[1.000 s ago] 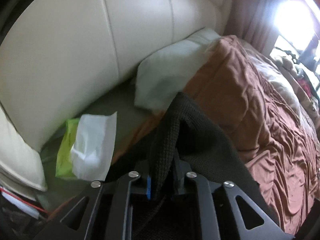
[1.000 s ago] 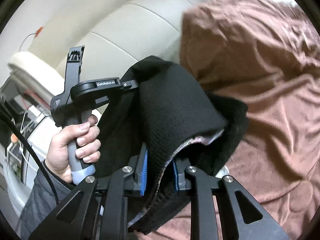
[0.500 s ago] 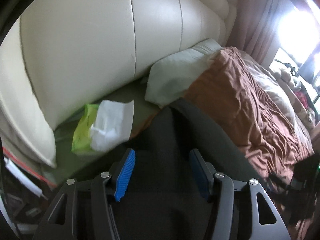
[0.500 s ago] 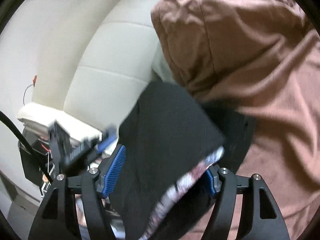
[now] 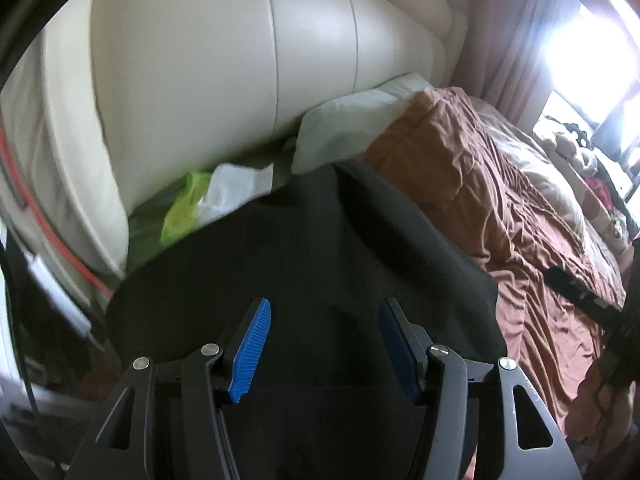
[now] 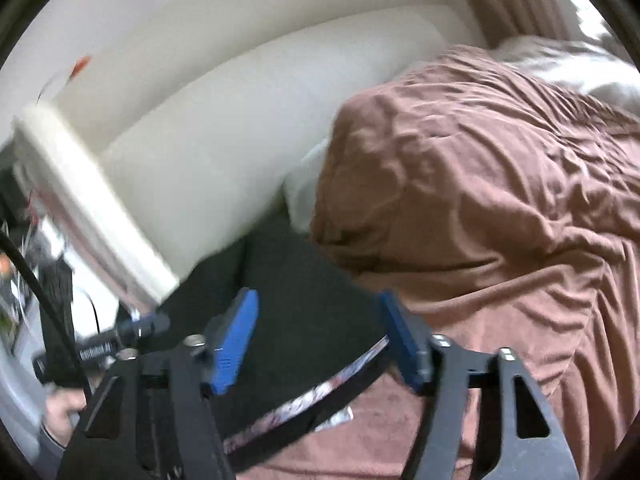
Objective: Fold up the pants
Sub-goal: 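Lower the pants onto the bed corner by the headboard and open both tools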
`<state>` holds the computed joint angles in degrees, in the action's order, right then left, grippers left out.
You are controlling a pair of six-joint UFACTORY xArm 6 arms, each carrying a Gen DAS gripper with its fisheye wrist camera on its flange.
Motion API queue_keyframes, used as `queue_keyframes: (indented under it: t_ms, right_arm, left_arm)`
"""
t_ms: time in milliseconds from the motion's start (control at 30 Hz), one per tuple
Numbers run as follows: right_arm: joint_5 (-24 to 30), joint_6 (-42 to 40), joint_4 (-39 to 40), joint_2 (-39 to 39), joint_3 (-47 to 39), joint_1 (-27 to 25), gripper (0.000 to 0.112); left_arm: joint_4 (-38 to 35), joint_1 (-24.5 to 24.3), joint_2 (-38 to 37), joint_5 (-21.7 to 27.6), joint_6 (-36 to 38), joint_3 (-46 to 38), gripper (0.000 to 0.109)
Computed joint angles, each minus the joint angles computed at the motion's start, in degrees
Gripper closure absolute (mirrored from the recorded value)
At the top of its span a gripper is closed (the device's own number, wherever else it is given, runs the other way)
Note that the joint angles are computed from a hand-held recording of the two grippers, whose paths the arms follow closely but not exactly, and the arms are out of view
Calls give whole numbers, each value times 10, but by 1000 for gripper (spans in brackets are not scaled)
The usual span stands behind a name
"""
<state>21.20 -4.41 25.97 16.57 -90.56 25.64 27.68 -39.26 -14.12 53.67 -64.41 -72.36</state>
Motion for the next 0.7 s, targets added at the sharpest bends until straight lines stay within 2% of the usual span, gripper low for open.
queue_keyframes:
  t_ms: [67, 333, 433, 533, 700]
  right_arm:
    - [10, -4, -29, 4, -3, 13, 71]
    - [-4, -72, -29, 49, -41, 50, 71]
    - [21, -30, -95, 83, -66, 53, 71]
    - [19, 11, -176, 71, -36, 57, 71]
    - [54, 24, -222, 40, -5, 57, 71]
  left_arm:
    - [7, -10, -10, -5, -21, 17, 50]
    - [28, -28, -41, -8, -102, 76, 52]
    - [33, -33, -51, 4, -124, 93, 53]
    - [33, -44, -54, 17, -132, 100, 53]
    - [40, -65, -61, 26, -149, 99, 53]
